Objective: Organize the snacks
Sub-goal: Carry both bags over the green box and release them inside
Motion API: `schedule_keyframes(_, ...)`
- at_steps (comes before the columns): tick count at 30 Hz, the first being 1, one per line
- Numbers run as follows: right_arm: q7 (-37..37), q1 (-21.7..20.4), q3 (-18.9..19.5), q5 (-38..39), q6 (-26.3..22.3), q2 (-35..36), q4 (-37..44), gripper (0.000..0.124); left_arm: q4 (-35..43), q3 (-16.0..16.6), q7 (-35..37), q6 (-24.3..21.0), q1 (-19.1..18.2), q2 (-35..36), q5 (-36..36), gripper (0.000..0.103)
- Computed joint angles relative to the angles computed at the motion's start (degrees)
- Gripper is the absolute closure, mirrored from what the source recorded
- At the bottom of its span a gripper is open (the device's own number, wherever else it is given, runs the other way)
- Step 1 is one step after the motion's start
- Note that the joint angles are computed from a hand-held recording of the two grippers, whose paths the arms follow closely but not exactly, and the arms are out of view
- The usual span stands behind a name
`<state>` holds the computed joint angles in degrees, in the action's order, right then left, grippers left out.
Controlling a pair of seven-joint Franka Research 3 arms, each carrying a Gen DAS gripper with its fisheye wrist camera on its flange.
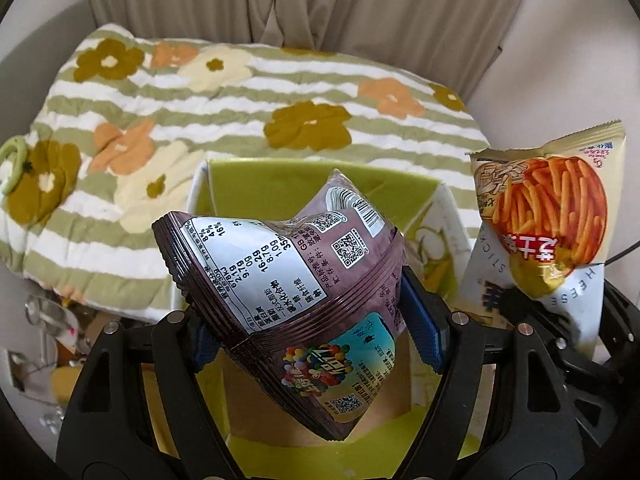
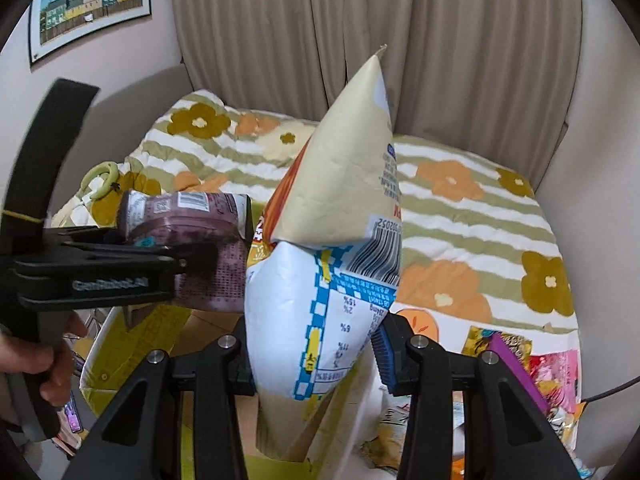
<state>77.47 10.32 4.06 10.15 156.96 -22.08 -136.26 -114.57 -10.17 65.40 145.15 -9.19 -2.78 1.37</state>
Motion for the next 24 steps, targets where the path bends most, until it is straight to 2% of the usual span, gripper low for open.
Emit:
schedule_keyframes(4,0.49,-0.13,0.19,-0.73,-1.16,2.61,1.64,0.084,0.91,0.24,0.98,0.61,0.51,3.09,-0.69,0.026)
schedule_keyframes(5,0.43,0.01,0.14,-0.7,-1.24,3.23,2.13,0.084,1.2,0.14,0.79,0.24,0.58,3.44,-0.63,0.021)
schedule_keyframes(6,0.16,0.22,-0.07,-0.52,-1.45,3.81,2.55,0.084,2.02,0.12,0.18,-0.59,0.7,4.26,-0.25,0.008)
schedule_keyframes(7,0.05,0.35,-0.16,-0.41,-1.65,4.34,2.92,0.084,2.6,0.17,-1.38,-1.38,0.81,4.88,1.21,0.001)
schedule_keyframes(9,-0.12,0.57,-0.29,-0.25,-2.05,5.48,3.67,0.084,2.29,0.3,-3.93,-1.83,1.02,4.78,4.03,0.0)
schedule_keyframes(14,-0.04,0.77,-0.47,-0.45,-3.64,7.87,5.52,0.084,-2.24,0.55,-3.43,-0.48,1.79,0.92,1.97,0.001)
schedule_keyframes(19,-1.84,1.14,-0.86,-0.72,-5.49,10.66,7.75,0.084,-6.09,0.49,-6.82,0.66,1.68,-3.53,4.49,0.001)
schedule_keyframes(24,-3.45,1.57,-1.26,0.12,-6.8,14.19,10.92,0.084,-6.18,-0.31,-11.13,0.25,2.09,-4.99,11.19,0.001)
